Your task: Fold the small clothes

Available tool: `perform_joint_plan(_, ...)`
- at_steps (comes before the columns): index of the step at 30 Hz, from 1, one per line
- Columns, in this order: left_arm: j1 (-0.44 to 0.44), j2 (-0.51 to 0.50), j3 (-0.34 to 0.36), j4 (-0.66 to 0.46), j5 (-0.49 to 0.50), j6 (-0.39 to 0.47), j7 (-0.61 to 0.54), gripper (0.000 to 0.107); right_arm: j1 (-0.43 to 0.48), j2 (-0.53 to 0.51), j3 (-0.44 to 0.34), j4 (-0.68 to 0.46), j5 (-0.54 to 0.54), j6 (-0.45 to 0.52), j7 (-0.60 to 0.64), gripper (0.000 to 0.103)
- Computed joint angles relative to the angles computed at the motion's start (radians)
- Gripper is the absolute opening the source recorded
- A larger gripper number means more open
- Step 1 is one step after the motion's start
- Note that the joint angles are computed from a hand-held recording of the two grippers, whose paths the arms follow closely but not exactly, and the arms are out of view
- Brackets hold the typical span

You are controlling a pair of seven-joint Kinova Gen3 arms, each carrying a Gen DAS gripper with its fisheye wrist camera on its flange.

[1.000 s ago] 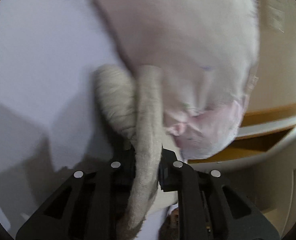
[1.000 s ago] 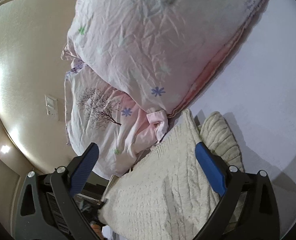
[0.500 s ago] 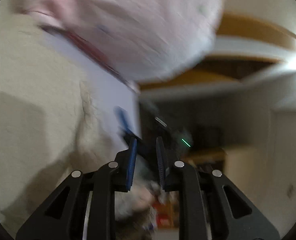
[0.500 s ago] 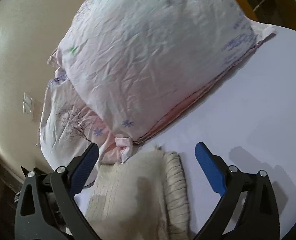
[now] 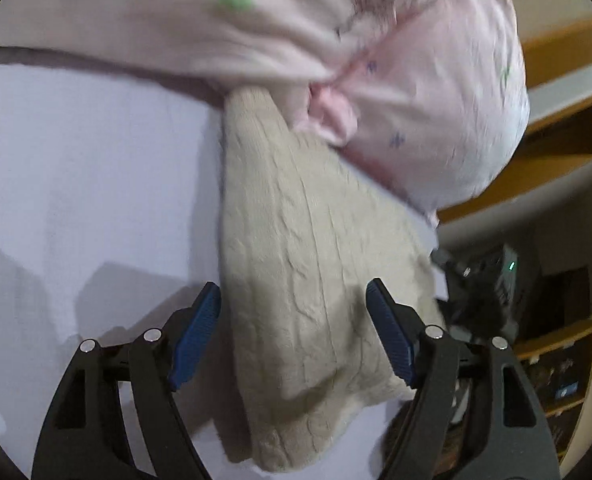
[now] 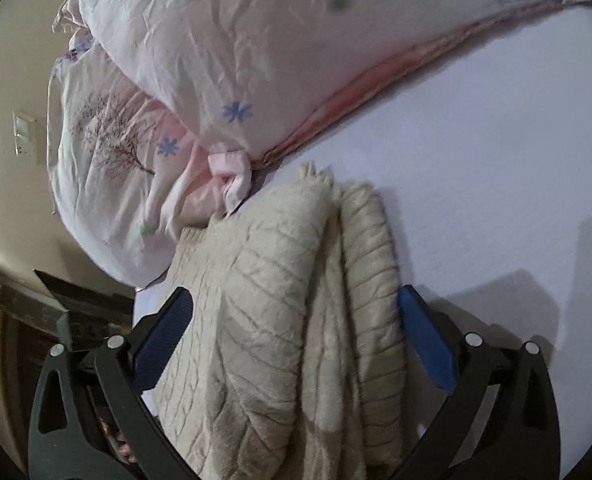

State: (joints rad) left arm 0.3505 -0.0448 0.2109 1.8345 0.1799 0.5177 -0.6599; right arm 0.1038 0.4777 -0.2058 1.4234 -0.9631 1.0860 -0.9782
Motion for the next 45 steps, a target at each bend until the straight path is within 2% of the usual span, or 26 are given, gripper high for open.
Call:
perform_joint_plan(2, 0.064, 0.041, -0.022, -0.031, -0.081, 0.008, 0.06, 0.082, -0.005, -0.005, 0.003, 0.018, -0.01, -0.006, 0.039, 0.101)
perform_joint_plan(4, 0.157, 0.063, -0.089, -0.068, -0.163, 0.035, 0.087, 0.088, -0.052, -0.008, 0.063, 0.025, -0.042, 0.026, 0.098, 0.1)
perform_joint_plan(5, 0.203, 0.075, -0.125, -0.091, -0.203, 0.061, 0.112, 0.088, -0.09, -0.013, 0.109, 0.027, -0.055, 0.043, 0.123, 0.082)
perform_joint_plan(6, 0.231, 0.094, -0.147, -0.117, -0.238, 0.072, 0.136, 0.081, -0.124, -0.02, 0.146, 0.037, -0.062, 0.047, 0.139, 0.055)
perform_joint_plan(8, 0.232, 0.086, -0.145, -0.12, -0.26, 0.084, 0.139, 0.062, -0.142, -0.023, 0.176, 0.061, -0.12, 0.082, 0.206, 0.045)
perform_joint_plan(9, 0.205, 0.067, -0.125, -0.102, -0.246, 0.07, 0.116, 0.049, -0.123, -0.022, 0.166, 0.07, -0.16, 0.116, 0.246, 0.043)
perform_joint_plan(10, 0.16, 0.032, -0.088, -0.08, -0.222, 0.061, 0.083, 0.045, -0.096, -0.011, 0.139, 0.076, -0.196, 0.157, 0.285, 0.042)
perform_joint_plan(13, 0.036, -0.097, 0.031, -0.036, -0.247, 0.131, 0.04, 0.044, -0.124, -0.007, 0.112, 0.09, -0.207, 0.206, 0.322, 0.041)
perform_joint_plan(15, -0.014, -0.155, 0.101, -0.029, -0.328, 0.212, 0.089, 0.047, -0.214, -0.033, 0.13, 0.092, -0.138, 0.158, 0.307, 0.045)
perform_joint_plan(18, -0.098, -0.167, 0.212, -0.018, -0.443, 0.334, 0.203, 0.058, -0.31, -0.084, 0.187, 0.135, -0.085, 0.036, 0.301, 0.063)
perform_joint_plan(20, -0.136, -0.195, 0.277, -0.011, -0.491, 0.406, 0.284, 0.062, -0.284, -0.151, 0.204, 0.209, -0.132, -0.026, 0.302, 0.064)
perform_joint_plan(22, -0.169, -0.237, 0.35, -0.007, -0.562, 0.435, 0.365, 0.067, -0.198, -0.229, 0.186, 0.29, -0.211, -0.028, 0.359, 0.064)
perform_joint_plan(25, -0.138, -0.284, 0.394, 0.018, -0.669, 0.41, 0.475, 0.071, -0.115, -0.296, 0.092, 0.375, -0.229, -0.047, 0.443, 0.061)
perform_joint_plan(26, -0.144, -0.274, 0.413, 0.014, -0.69, 0.387, 0.488, 0.071, -0.124, -0.311, 0.064, 0.389, -0.202, -0.086, 0.443, 0.058)
perform_joint_plan(29, -0.118, -0.246, 0.442, -0.002, -0.7, 0.369, 0.448, 0.073, -0.244, -0.326, 0.069, 0.401, -0.08, -0.208, 0.397, 0.012)
perform_joint_plan(31, -0.114, -0.197, 0.469, -0.02, -0.697, 0.393, 0.413, 0.072, -0.305, -0.344, 0.096, 0.386, -0.004, -0.289, 0.317, 0.011)
perform_joint_plan(33, -0.086, -0.15, 0.473, -0.025, -0.731, 0.4, 0.422, 0.069, -0.295, -0.347, 0.081, 0.393, 0.022, -0.369, 0.236, 0.011)
perform_joint_plan(35, -0.046, -0.12, 0.455, -0.027, -0.758, 0.398, 0.429, 0.065, -0.239, -0.344, 0.002, 0.407, 0.057, -0.421, 0.19, 0.011)
perform_joint_plan(37, -0.074, -0.105, 0.508, -0.05, -0.772, 0.446, 0.434, 0.065, -0.161, -0.39, -0.085, 0.446, 0.059, -0.432, 0.209, 0.018)
perform_joint_plan(38, -0.086, -0.115, 0.524, -0.054, -0.756, 0.456, 0.436, 0.065, -0.123, -0.408, -0.11, 0.458, 0.036, -0.413, 0.243, 0.036)
perform_joint_plan(39, -0.117, -0.133, 0.552, -0.054, -0.736, 0.461, 0.445, 0.066, -0.094, -0.439, -0.117, 0.482, -0.003, -0.391, 0.284, 0.07)
perform_joint_plan(40, -0.156, -0.163, 0.598, -0.05, -0.719, 0.482, 0.471, 0.07, -0.072, -0.485, -0.105, 0.518, -0.044, -0.382, 0.324, 0.091)
perform_joint_plan(41, -0.185, -0.178, 0.645, -0.053, -0.718, 0.52, 0.504, 0.077, -0.068, -0.532, -0.089, 0.556, -0.085, -0.388, 0.365, 0.101)
perform_joint_plan(42, -0.207, -0.188, 0.691, -0.054, -0.731, 0.561, 0.544, 0.093, -0.075, -0.578, -0.066, 0.602, -0.125, -0.406, 0.406, 0.101)
perform_joint_plan(43, -0.232, -0.213, 0.737, -0.044, -0.733, 0.602, 0.585, 0.1, -0.09, -0.624, -0.038, 0.648, -0.154, -0.411, 0.446, 0.101)
perform_joint_plan(45, -0.281, -0.215, 0.83, -0.045, -0.734, 0.683, 0.648, 0.102, -0.094, -0.665, -0.013, 0.705, -0.169, -0.415, 0.478, 0.101)
